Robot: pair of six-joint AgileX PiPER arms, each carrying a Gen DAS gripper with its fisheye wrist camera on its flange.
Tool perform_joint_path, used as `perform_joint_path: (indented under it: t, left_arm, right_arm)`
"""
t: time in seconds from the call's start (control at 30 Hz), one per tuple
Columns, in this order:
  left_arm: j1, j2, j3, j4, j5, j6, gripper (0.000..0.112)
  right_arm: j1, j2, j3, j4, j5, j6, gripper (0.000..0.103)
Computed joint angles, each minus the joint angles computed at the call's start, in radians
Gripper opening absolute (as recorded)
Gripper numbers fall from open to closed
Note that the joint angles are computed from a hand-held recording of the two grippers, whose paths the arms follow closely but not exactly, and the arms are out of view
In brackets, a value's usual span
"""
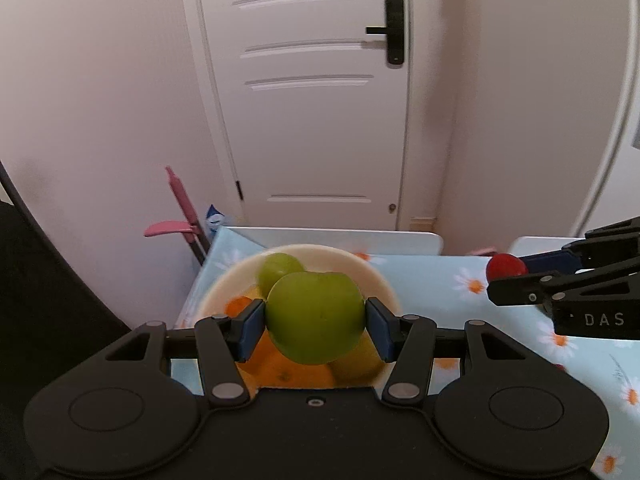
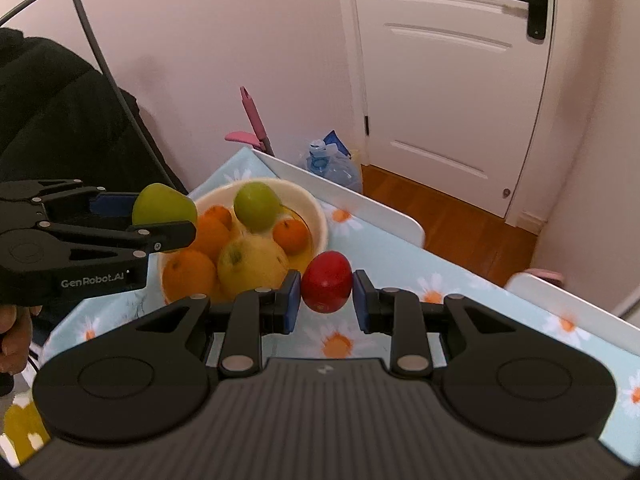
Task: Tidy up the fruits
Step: 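Carry the green apple into the bowl and open the left tool while the right tool drops the tomato in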
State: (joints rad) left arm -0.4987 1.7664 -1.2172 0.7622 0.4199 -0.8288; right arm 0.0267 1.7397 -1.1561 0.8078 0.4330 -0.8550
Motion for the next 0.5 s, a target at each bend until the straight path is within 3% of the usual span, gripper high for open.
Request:
perform_joint_path:
  t: [0.33, 0.5]
  left_arm:
    - [0.158, 0.159, -0.17, -0.34, -0.062, 0.484, 0.059]
    - [0.189, 0.236, -0.243, -0.55, -0.051, 0.73, 0.059]
  right_arm:
    - [0.095, 0.216, -0.276, -0.217, 0.001, 0.322, 0.043]
    - [0.113, 0.293, -0.371, -0.306, 0.018, 0.432, 0.043]
